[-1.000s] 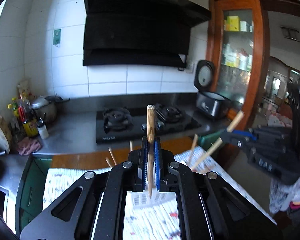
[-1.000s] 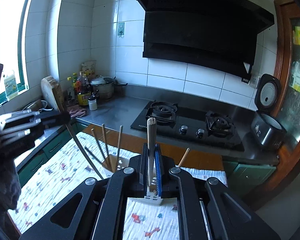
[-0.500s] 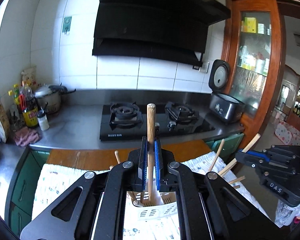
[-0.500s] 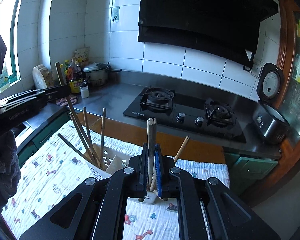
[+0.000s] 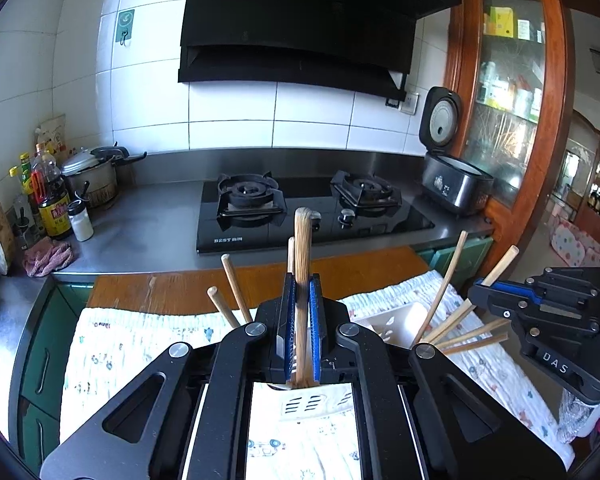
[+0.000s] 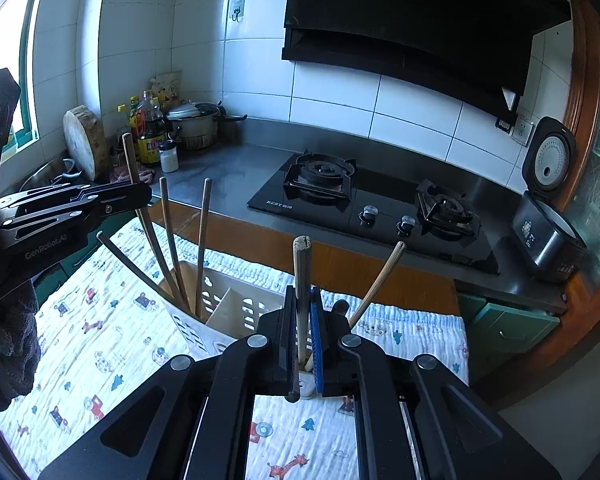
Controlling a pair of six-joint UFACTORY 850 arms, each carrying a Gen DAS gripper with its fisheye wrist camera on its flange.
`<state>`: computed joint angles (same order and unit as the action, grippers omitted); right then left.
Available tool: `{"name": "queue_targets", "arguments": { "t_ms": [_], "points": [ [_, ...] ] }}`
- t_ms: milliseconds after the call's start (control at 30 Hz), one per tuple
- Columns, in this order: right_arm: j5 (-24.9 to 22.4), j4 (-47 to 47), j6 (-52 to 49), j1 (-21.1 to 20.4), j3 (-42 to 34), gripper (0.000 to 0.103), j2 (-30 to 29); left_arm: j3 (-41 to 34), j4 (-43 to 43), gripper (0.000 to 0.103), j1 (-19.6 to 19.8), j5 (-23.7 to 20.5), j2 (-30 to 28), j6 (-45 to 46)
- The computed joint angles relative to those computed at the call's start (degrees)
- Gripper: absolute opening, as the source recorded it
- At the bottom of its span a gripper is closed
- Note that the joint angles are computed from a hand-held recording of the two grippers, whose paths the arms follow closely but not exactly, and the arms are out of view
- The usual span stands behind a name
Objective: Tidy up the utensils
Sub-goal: 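Lift both held chopsticks up over the white holder, then drop both chopsticks into the holder by opening both tools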
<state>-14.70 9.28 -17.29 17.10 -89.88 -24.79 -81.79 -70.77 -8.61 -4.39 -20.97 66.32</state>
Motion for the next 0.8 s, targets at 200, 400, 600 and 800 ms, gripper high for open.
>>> {"name": "queue_targets", "arguments": {
  "t_ms": [200,400,600,800],
  "points": [
    [-0.16,-0.82,1.08,0.05,0.05,0.007,-0.21,-0.13,11.3,0.006,-0.01,-0.31,-0.3,-11.03],
    [0.23,-0.04,0.31,-0.03,0.37,0.008,0.12,0.26,12.5,0.007,0.02,-0.62,0.09,-12.33],
    [1.38,2.35,-1.59,-0.2,1.93,0.019,1.54,1.47,4.76,0.018,0.09,-0.45,1.42,-4.46],
    [2.97,1.01,-0.35,0.32,4.39,0.036,3.87,4.36,-9.81,0.031,-0.06,0.95,4.01,9.77]
  ]
}}
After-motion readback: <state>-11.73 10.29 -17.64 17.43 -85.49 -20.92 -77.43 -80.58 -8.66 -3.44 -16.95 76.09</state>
